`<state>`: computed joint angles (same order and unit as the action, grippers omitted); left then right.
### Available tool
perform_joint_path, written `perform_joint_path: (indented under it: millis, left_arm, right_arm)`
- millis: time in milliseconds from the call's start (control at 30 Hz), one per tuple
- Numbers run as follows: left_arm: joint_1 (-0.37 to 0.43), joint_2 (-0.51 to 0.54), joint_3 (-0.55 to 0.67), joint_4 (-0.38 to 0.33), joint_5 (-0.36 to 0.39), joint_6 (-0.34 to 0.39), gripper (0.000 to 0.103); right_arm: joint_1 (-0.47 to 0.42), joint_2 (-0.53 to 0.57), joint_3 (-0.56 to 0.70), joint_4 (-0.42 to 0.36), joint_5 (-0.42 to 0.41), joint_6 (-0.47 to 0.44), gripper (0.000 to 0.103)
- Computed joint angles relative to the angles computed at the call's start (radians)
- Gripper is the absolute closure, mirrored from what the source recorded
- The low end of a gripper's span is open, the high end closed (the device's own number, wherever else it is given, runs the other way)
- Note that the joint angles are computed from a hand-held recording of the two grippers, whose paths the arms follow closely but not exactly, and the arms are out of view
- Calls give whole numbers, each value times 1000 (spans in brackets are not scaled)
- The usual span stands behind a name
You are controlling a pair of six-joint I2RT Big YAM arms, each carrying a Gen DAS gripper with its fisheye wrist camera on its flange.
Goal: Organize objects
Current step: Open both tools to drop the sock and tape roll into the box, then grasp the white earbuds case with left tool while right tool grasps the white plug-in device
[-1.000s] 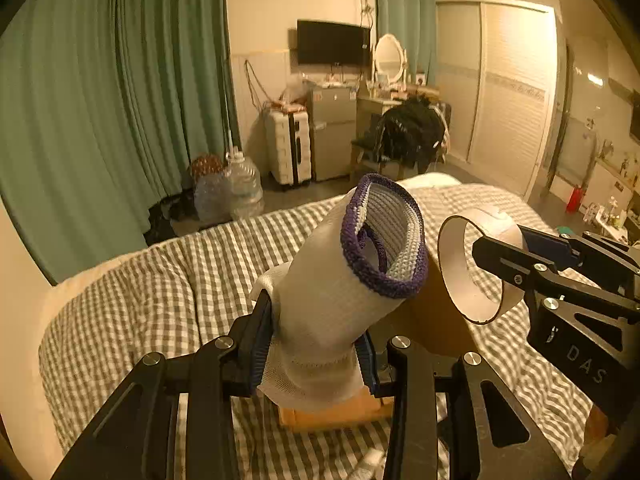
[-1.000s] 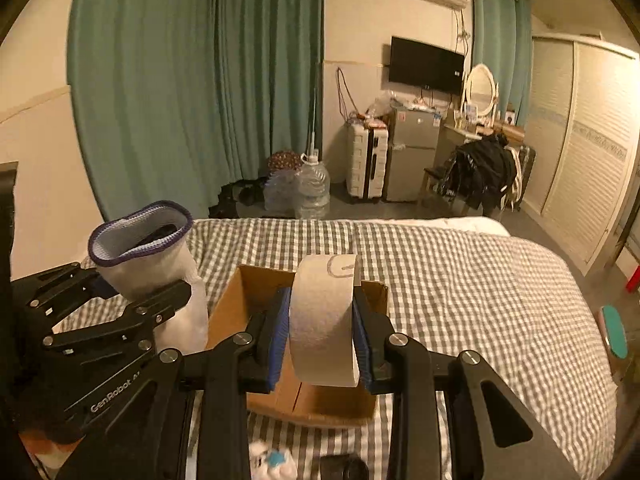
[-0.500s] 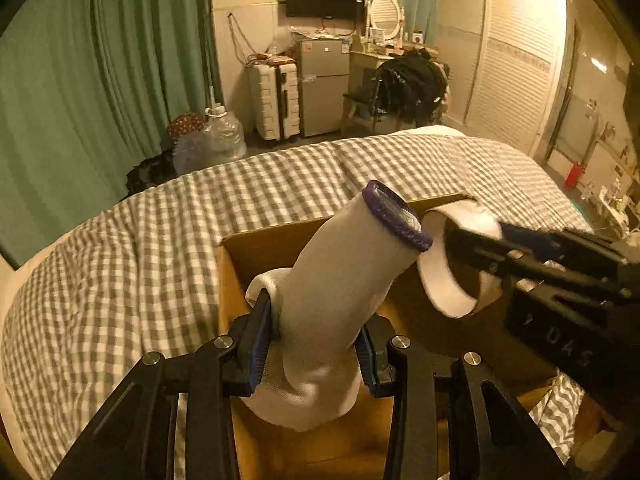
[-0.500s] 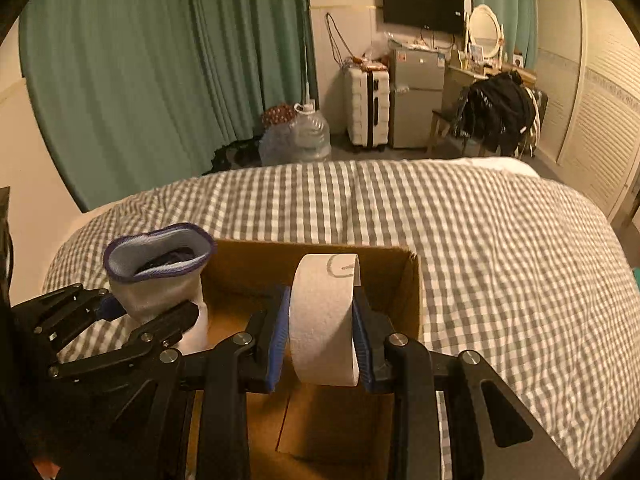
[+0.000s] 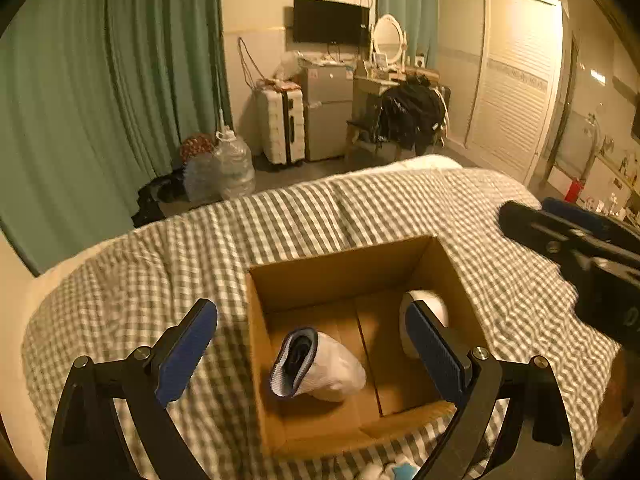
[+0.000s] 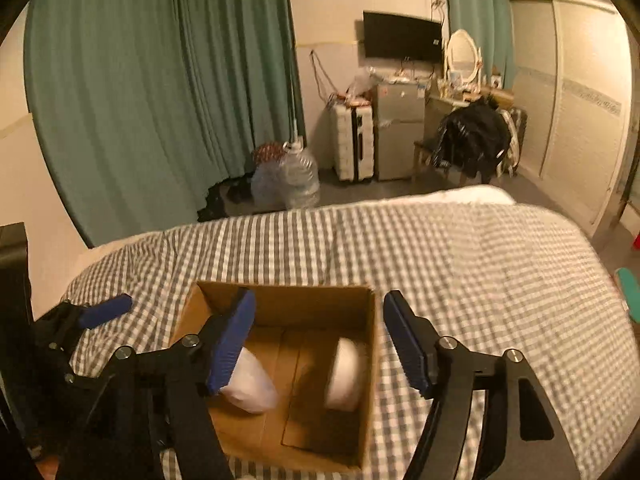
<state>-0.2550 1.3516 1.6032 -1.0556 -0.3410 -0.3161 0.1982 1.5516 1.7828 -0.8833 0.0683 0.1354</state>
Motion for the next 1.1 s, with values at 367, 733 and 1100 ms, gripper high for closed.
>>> perform_joint_path:
  millis: [367,733,1100]
  left_arm:
    - [-70,-212,-71,-113,-134,-82,4]
    - [-152,-382,-345,-162,-137,-226,4]
    - [-203,-396,-575,-91,-36,-265,4]
  right_arm:
    - [81,-231,-66,-95,140,-49,23]
    - [189,-367,-359,-148,184,8,23]
    - [209,-344,-546,-190,131,10,23]
